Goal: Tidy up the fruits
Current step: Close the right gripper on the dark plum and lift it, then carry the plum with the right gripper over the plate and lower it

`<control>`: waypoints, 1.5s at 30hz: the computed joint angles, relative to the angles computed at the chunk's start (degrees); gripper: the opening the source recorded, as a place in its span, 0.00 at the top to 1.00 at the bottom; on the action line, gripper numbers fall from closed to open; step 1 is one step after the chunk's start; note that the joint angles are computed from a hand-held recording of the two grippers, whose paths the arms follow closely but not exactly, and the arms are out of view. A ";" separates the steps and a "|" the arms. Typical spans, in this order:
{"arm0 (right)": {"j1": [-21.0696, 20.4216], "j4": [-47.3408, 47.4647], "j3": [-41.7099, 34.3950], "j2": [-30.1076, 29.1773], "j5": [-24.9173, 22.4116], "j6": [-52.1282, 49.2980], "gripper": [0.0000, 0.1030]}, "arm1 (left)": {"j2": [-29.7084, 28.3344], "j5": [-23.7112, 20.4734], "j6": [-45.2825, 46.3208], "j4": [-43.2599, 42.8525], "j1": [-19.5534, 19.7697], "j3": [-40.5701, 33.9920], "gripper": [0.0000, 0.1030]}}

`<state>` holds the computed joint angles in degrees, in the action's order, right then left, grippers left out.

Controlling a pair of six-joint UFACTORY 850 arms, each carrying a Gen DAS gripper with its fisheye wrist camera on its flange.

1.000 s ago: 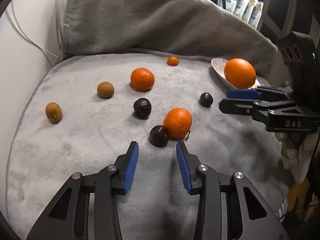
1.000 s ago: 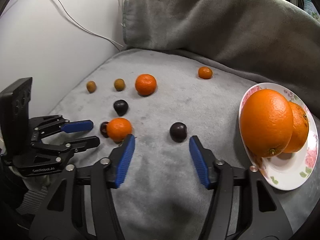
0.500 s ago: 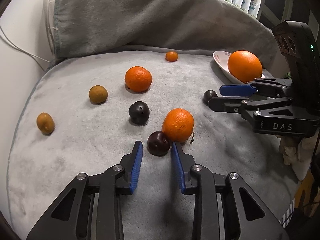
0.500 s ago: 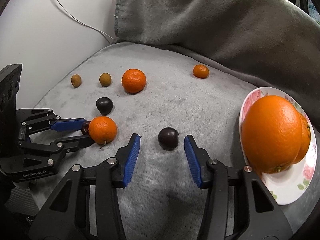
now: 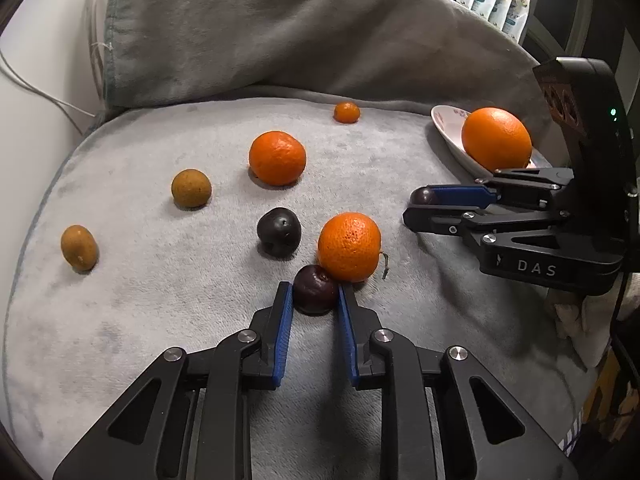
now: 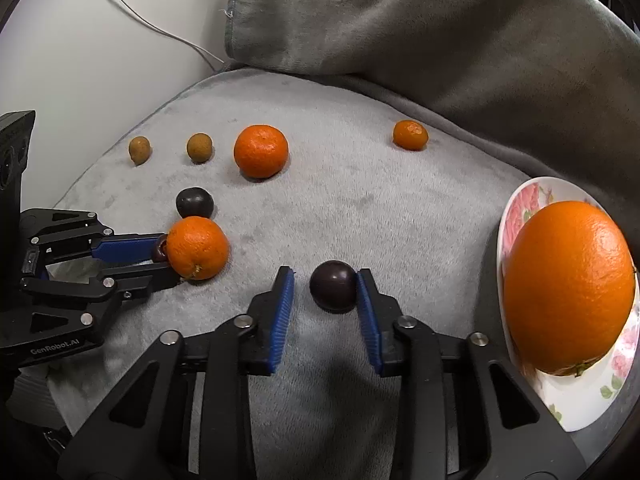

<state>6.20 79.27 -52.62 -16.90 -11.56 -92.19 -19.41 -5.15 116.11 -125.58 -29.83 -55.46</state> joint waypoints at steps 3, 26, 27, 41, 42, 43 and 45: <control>-0.19 0.47 -0.02 -0.11 -0.36 -0.08 0.77 | 0.02 -0.10 1.63 -1.90 -0.06 0.05 0.80; -5.47 14.61 6.00 8.22 -7.57 -11.72 0.78 | 4.91 -4.21 9.43 -14.44 0.80 2.84 0.80; -6.08 15.39 6.62 9.13 -8.15 -12.25 0.78 | 4.97 -4.36 9.44 -14.44 0.65 2.73 0.80; -15.02 20.33 13.15 18.82 -10.12 -16.59 0.78 | 2.15 -5.54 3.47 -8.45 -1.59 -3.17 0.80; -15.84 20.62 13.54 19.32 -10.01 -16.83 0.78 | 1.78 -5.63 2.41 -7.22 -1.82 -3.92 0.80; -16.31 20.96 13.84 19.65 -9.97 -17.11 0.78 | 1.56 -5.75 1.95 -6.63 -1.99 -4.39 0.80; -17.61 21.58 14.24 20.03 -10.11 -17.55 0.78 | 0.79 -5.68 1.55 -5.93 -2.59 -5.90 0.80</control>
